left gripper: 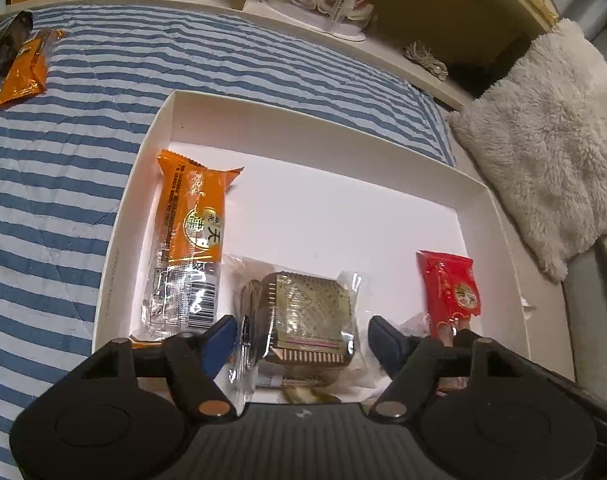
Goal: Organize snacks
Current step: 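Open the left gripper to release the cake bag while the right releases the red packet, then withdraw both open grippers from the tray toward the remaining snacks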
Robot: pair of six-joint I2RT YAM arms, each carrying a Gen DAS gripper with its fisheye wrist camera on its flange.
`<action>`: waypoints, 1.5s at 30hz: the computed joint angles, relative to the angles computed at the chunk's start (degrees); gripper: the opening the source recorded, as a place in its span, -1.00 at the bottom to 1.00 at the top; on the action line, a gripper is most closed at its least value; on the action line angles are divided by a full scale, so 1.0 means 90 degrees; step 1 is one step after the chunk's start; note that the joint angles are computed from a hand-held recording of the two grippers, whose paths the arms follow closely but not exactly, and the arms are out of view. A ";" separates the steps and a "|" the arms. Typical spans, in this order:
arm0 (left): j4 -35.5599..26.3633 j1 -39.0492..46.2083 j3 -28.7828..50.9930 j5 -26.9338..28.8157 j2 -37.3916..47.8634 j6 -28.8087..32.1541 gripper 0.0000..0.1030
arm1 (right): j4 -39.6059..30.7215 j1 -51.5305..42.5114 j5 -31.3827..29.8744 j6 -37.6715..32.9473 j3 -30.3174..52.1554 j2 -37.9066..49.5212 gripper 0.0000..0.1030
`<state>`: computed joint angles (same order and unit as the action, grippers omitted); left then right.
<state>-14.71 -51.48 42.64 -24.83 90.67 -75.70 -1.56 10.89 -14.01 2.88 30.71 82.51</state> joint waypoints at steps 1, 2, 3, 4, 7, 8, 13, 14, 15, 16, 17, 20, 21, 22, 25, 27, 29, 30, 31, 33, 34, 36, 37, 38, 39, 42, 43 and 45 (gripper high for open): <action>-0.0047 -0.0024 0.0025 -0.0003 -0.0026 0.0020 0.54 | -0.0033 0.0002 -0.0011 0.0003 0.0006 -0.0005 0.39; -0.0080 -0.0044 0.0034 -0.0002 -0.0065 0.0049 0.58 | -0.0065 -0.0001 -0.0026 0.0006 0.0010 -0.0015 0.39; -0.0118 -0.0082 0.0038 -0.0018 -0.0107 0.0037 0.69 | -0.0113 -0.0015 -0.0039 -0.0008 0.0012 -0.0049 0.39; -0.0191 -0.0123 0.0061 -0.0054 -0.0145 0.0006 0.79 | -0.0158 -0.0038 -0.0047 -0.0027 -0.0027 -0.0124 0.39; -0.0493 -0.0229 0.0175 -0.0184 -0.0213 -0.0053 0.84 | -0.0285 -0.0064 -0.0027 -0.0035 -0.0052 -0.0317 0.43; -0.0577 -0.0259 0.0173 -0.0201 -0.0272 -0.0080 0.84 | -0.0331 -0.0053 -0.0003 -0.0010 -0.0074 -0.0399 0.47; -0.1063 -0.0362 0.0258 -0.0338 -0.0484 -0.0117 0.93 | -0.0551 -0.0033 0.0075 0.0107 -0.0148 -0.0823 0.59; -0.1175 -0.0380 0.0278 -0.0377 -0.0518 -0.0115 0.94 | -0.0589 -0.0010 0.0118 0.0115 -0.0171 -0.0919 0.60; -0.1303 -0.0404 0.0297 -0.0420 -0.0551 -0.0128 0.96 | -0.0631 0.0024 0.0170 0.0122 -0.0190 -0.1005 0.61; -0.1446 -0.0433 0.0314 -0.0468 -0.0594 -0.0149 0.99 | -0.0667 0.0044 0.0226 0.0117 -0.0186 -0.1035 0.62; -0.1565 -0.0461 0.0319 -0.0515 -0.0640 -0.0166 0.99 | -0.0733 0.0083 0.0316 0.0146 -0.0180 -0.1100 0.67; -0.1942 -0.0561 0.0323 -0.0674 -0.0774 -0.0248 1.00 | -0.0927 0.0132 0.0407 0.0163 -0.0195 -0.1347 0.77; -0.2049 -0.0595 0.0315 -0.0712 -0.0822 -0.0284 1.00 | -0.0964 0.0129 0.0391 0.0152 -0.0224 -0.1429 0.80; -0.2142 -0.0617 0.0306 -0.0731 -0.0872 -0.0296 1.00 | -0.1037 0.0127 0.0386 0.0114 -0.0236 -0.1526 0.81; -0.2398 -0.0730 0.0266 -0.0811 -0.1034 -0.0307 1.00 | -0.1207 0.0197 0.0495 0.0003 -0.0331 -0.1912 0.90; -0.2575 -0.0829 0.0231 -0.0882 -0.1152 -0.0300 1.00 | -0.1290 0.0258 0.0555 -0.0018 -0.0385 -0.2164 0.99; -0.2751 -0.0976 0.0180 -0.1068 -0.1280 -0.0431 1.00 | -0.1372 0.0326 0.0599 -0.0013 -0.0454 -0.2450 0.99; -0.2832 -0.1032 0.0154 -0.1146 -0.1344 -0.0502 1.00 | -0.1427 0.0382 0.0629 0.0006 -0.0460 -0.2556 0.99; -0.2934 -0.1094 0.0107 -0.1233 -0.1453 -0.0591 1.00 | -0.1460 0.0452 0.0679 0.0025 -0.0496 -0.2698 0.99; -0.3120 -0.1151 0.0036 -0.1318 -0.1649 -0.0712 1.00 | -0.1537 0.0608 0.0778 0.0054 -0.0548 -0.2957 0.99; -0.3252 -0.1183 -0.0006 -0.1363 -0.1765 -0.0807 1.00 | -0.1579 0.0681 0.0810 0.0078 -0.0563 -0.3059 0.99; -0.3479 -0.1244 -0.0069 -0.1446 -0.1956 -0.0967 1.00 | -0.1703 0.0843 0.0923 0.0193 -0.0569 -0.3245 0.99; -0.3596 -0.1272 -0.0107 -0.1482 -0.2057 -0.1045 1.00 | -0.1757 0.0928 0.0977 0.0247 -0.0580 -0.3335 0.99; -0.3703 -0.1299 -0.0139 -0.1509 -0.2144 -0.1112 1.00 | -0.1792 0.1002 0.1018 0.0290 -0.0591 -0.3408 0.99; -0.3816 -0.1323 -0.0185 -0.1534 -0.2251 -0.1168 1.00 | -0.1866 0.1112 0.1092 0.0356 -0.0577 -0.3480 0.99; -0.4146 -0.1464 -0.0317 -0.1637 -0.2497 -0.1421 1.00 | -0.1917 0.1336 0.1250 0.0507 -0.0575 -0.3549 0.99; -0.4245 -0.1520 -0.0384 -0.1673 -0.2607 -0.1522 1.00 | -0.1936 0.1417 0.1295 0.0561 -0.0563 -0.3561 0.99; -0.4436 -0.1590 -0.0514 -0.1715 -0.2816 -0.1716 1.00 | -0.1890 0.1492 0.1305 0.0590 -0.0543 -0.3521 0.99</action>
<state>-54.64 -65.79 38.01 -40.26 65.33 -91.14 -18.57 24.31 -2.26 8.20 25.82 50.82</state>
